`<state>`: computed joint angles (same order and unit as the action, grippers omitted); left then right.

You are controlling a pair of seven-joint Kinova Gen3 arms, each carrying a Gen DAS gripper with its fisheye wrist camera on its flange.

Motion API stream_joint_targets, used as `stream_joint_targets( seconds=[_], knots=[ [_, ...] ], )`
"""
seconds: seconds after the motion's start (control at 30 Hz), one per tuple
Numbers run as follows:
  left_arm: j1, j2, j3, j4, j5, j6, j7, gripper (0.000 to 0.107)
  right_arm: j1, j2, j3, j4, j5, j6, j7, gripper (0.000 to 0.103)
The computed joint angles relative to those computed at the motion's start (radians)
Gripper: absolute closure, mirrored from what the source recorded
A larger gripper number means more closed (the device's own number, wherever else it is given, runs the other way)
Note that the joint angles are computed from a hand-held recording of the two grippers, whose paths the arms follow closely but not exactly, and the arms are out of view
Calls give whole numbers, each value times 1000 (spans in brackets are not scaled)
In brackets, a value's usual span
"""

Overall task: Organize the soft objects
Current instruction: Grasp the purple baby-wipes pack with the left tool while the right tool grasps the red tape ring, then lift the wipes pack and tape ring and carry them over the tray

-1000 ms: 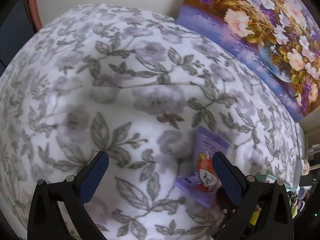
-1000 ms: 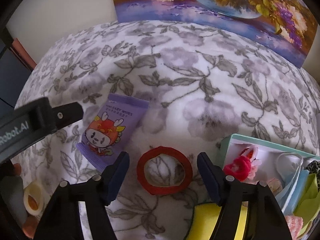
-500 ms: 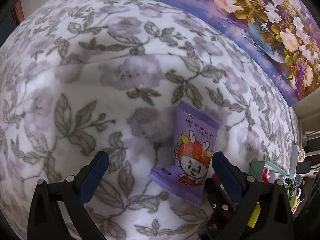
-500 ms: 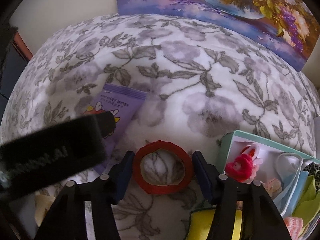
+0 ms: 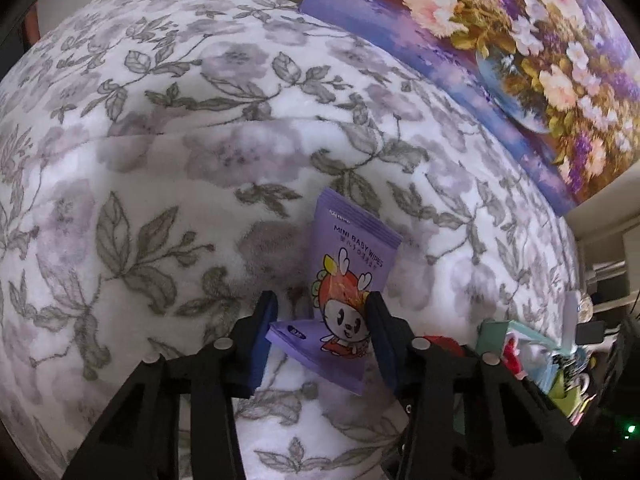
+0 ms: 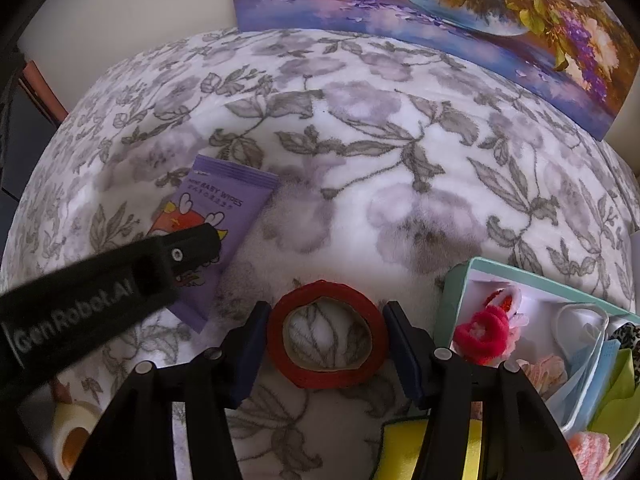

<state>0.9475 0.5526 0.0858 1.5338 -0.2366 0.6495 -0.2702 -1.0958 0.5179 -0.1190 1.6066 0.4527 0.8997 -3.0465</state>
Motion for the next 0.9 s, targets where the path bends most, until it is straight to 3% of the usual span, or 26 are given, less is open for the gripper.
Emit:
stream_joint_targets(
  seconds=[0.33, 0.57, 0.9],
  knots=[
    [27, -67, -27, 49, -50, -36, 65, 79, -1, -56, -3, 38, -7, -34, -29, 44],
    [84, -139, -53, 74, -171, -13, 188, 80, -32, -116, -21, 28, 63, 58, -95, 44],
    [122, -197, 14, 49, -326, 98, 324, 80, -75, -213, -94, 36, 140, 207, -241, 44]
  ],
)
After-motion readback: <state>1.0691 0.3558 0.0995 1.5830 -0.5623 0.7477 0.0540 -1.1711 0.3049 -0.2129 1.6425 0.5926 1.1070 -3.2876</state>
